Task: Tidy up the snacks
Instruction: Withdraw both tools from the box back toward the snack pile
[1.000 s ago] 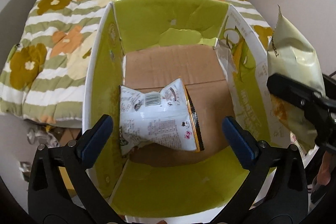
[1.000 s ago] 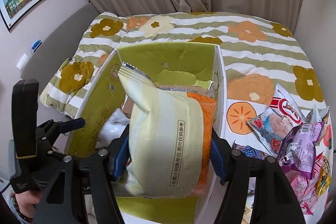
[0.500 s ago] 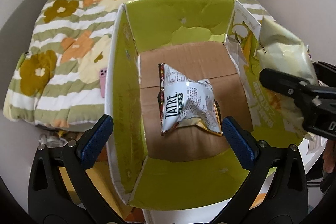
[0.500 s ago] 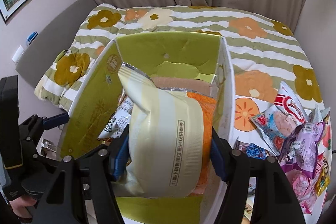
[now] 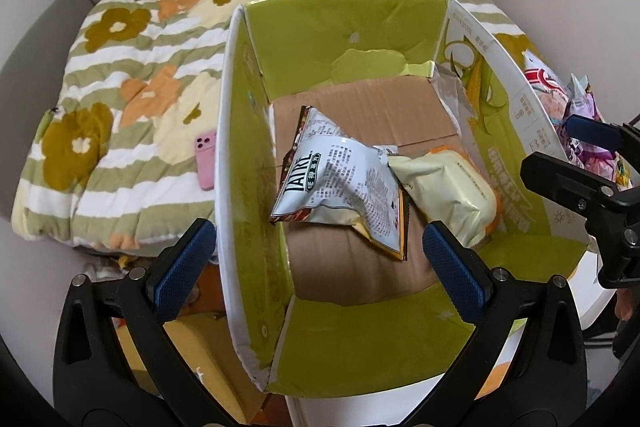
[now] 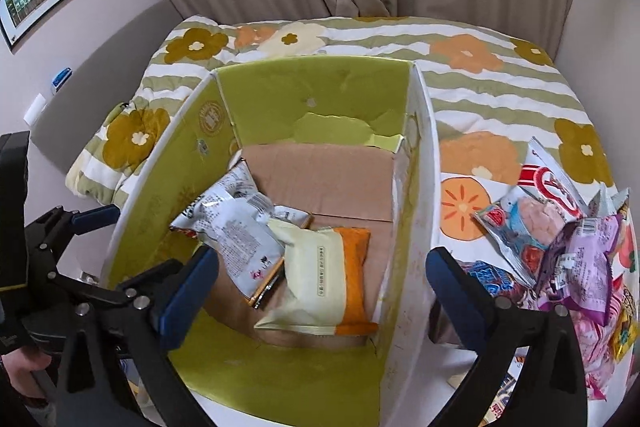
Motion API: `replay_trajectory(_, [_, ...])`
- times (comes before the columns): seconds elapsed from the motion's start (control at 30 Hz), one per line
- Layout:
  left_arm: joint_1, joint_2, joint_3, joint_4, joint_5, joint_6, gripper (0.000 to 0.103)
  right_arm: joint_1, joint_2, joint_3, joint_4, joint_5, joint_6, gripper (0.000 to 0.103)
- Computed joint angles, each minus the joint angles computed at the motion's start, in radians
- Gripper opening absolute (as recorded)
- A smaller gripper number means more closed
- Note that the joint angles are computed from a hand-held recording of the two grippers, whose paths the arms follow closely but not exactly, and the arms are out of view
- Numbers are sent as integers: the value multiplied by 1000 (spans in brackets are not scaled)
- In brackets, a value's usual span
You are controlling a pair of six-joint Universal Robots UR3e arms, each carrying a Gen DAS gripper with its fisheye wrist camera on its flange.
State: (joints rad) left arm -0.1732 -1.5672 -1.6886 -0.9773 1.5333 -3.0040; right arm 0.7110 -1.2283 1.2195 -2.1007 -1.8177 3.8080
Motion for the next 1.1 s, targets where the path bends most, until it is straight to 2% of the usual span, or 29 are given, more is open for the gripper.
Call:
replay_trajectory(0.17, [-12,20,8,-2,9,-28,103,15,-18,-9,22,-29,-3,103])
replay_trajectory(0.33, [-69,68,26,-24,34,-105,103,22,-110,75,-15,-48,3,103])
replay_trajectory(0.63, [-317,106,105,-49,126,-363,103,76,-416,261,27,-178,4,103])
replay_trajectory(0.97, [-698,-78,321,-25,329,-655,103,178,-772,386,306,-359,94,103])
replay_trajectory(1.1, [-789,-191,405,-38,364,-723,103,216,-885,438,421,-398,160,103])
